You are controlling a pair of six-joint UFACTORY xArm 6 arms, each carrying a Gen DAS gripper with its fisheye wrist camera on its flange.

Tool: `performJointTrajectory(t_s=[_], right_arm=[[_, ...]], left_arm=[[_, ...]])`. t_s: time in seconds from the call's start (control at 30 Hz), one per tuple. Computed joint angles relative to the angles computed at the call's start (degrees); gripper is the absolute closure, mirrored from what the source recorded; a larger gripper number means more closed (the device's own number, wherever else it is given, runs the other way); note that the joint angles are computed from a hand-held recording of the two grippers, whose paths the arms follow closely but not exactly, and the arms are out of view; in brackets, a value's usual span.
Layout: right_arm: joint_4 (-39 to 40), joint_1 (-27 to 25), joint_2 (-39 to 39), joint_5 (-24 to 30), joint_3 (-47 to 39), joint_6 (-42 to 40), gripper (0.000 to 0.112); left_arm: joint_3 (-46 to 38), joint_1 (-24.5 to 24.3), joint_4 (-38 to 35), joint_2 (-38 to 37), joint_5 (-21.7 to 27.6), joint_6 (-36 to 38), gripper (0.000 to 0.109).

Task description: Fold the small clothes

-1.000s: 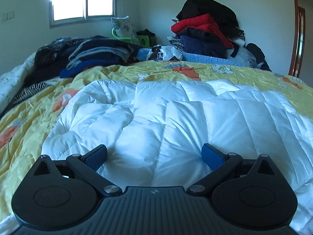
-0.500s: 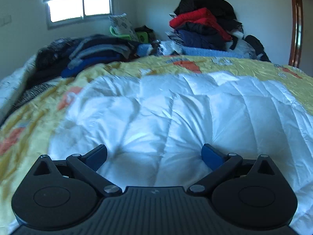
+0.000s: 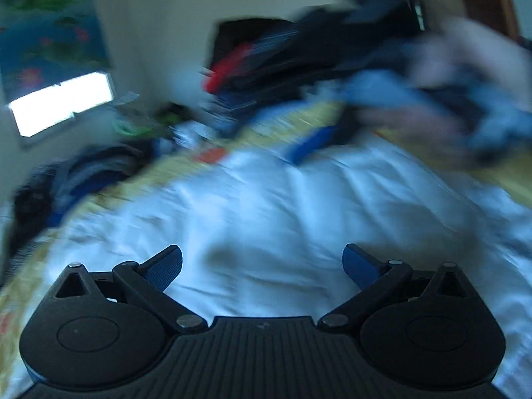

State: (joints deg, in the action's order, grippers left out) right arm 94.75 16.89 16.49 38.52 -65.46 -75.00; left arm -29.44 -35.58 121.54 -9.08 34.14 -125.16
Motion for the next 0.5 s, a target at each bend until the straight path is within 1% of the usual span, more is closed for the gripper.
performJointTrajectory(t_s=[0.03,0.07,0.1,0.17,0.23,0.27,0.37,0.43,0.5], right_arm=[[-3.6,1.45,2.38,-1.5,-2.65,3.13,0.037],[-7.16,2.81,5.08,-3.73,-5.48,6.34,0.035],[-8.58,3.8,6.81,-5.26,-7.1,8.02,0.035],[-8.25,3.94,9.73,-5.77,-9.83,8.53,0.036],[-8.42,3.09,11.25,-4.77,-11.26,9.86,0.039],[-8.14,2.99,11.52,-4.93,-11.19,9.6,0.041],[-6.98,3.5,12.49,-6.21,-12.13,7.62,0.042],[-7.24,3.78,12.68,-6.35,-12.59,9.86,0.038],[-8.59,3.32,10.18,-6.11,-10.6,13.81,0.037]], left_arm=[[-1.17,1.1,0.44,1.32,-3.22,-0.46,0.006],[-2.01,2.19,0.54,2.43,-5.43,-1.36,0.006],[-2.47,3.22,1.6,3.0,-6.9,-3.22,0.006],[-3.67,6.16,6.58,3.6,-11.61,-9.65,0.006],[-4.78,7.89,10.65,4.33,-14.6,-14.49,0.006],[-5.04,8.3,11.55,4.55,-15.2,-15.34,0.006],[-5.31,8.72,11.87,4.7,-15.73,-15.41,0.006],[-4.23,9.1,12.07,3.01,-15.57,-15.81,0.006],[-1.36,9.63,9.94,-1.71,-16.38,-13.69,0.006]])
